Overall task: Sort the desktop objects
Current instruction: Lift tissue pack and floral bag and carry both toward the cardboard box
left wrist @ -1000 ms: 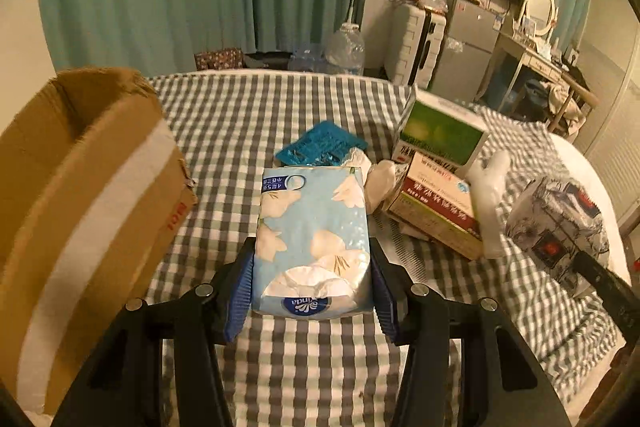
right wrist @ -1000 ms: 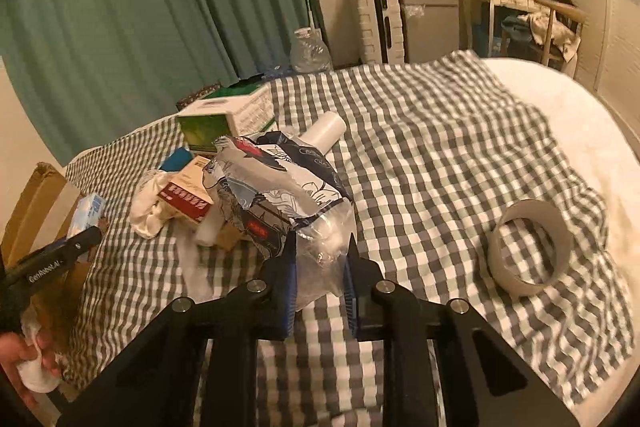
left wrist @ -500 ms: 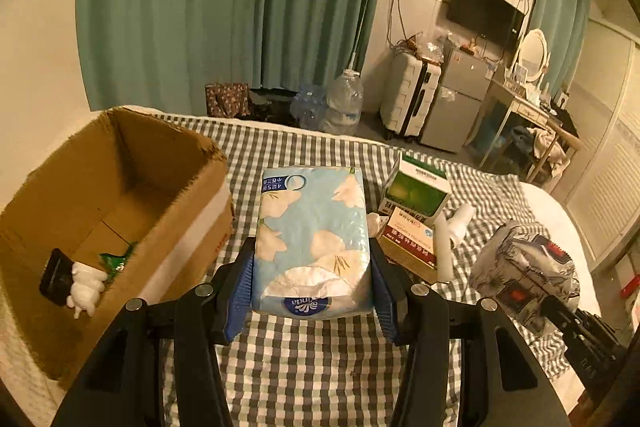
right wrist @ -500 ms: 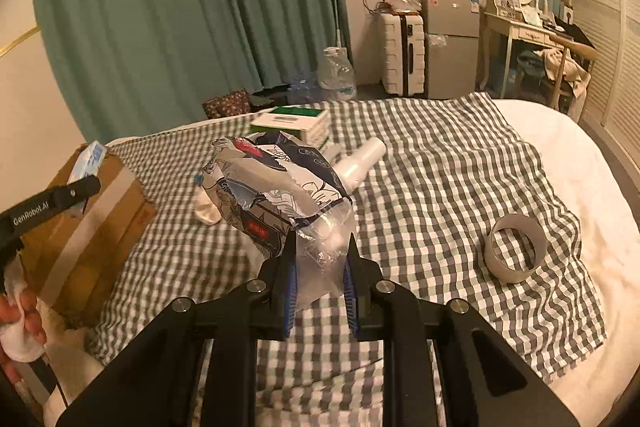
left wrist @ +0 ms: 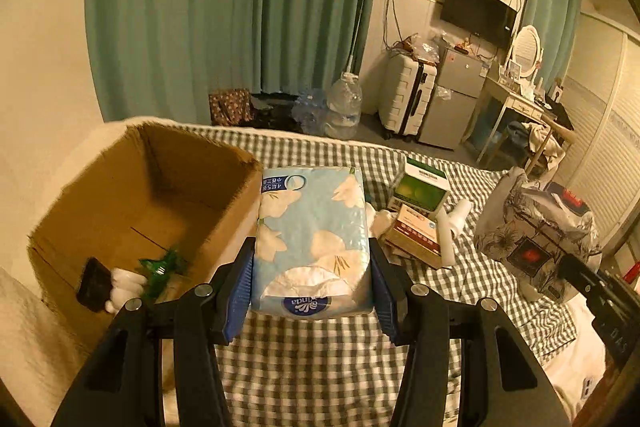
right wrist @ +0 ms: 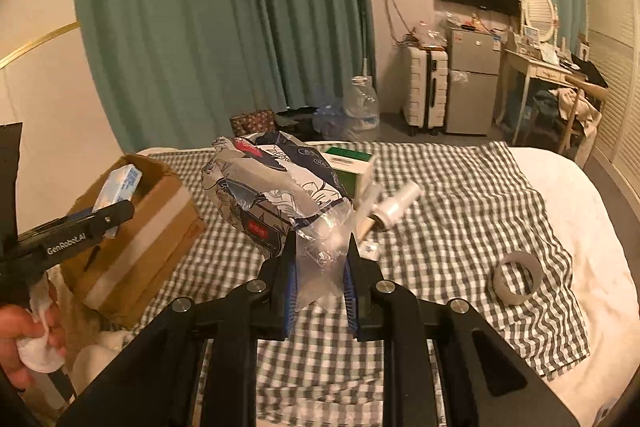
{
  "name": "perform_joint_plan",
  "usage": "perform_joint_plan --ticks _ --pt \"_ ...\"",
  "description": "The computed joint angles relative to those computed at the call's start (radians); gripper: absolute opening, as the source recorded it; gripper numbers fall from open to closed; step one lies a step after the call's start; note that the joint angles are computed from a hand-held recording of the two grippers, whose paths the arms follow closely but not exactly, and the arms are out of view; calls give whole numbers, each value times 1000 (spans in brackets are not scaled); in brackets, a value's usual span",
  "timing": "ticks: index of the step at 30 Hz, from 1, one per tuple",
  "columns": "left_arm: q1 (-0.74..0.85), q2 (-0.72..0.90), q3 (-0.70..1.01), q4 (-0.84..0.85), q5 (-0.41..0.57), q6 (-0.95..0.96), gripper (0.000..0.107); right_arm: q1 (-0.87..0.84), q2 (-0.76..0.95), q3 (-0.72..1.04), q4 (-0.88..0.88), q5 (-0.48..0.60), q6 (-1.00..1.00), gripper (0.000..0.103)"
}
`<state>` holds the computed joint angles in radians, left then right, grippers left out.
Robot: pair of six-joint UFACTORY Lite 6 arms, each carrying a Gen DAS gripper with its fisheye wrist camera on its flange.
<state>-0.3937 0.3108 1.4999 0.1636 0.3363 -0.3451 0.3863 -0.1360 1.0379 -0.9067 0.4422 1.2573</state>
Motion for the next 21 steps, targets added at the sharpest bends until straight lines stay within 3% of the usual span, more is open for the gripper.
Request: perform_joint_plan --ticks 11,16,21 --pt "204 -22 35 -390 84 406 53 160 244 293 31 87 -61 19" --pt "305 13 80 -467 118 522 53 209 437 520 78 110 -133 19" --pt "418 84 151 -577 171 635 53 261 691 857 206 166 -290 19"
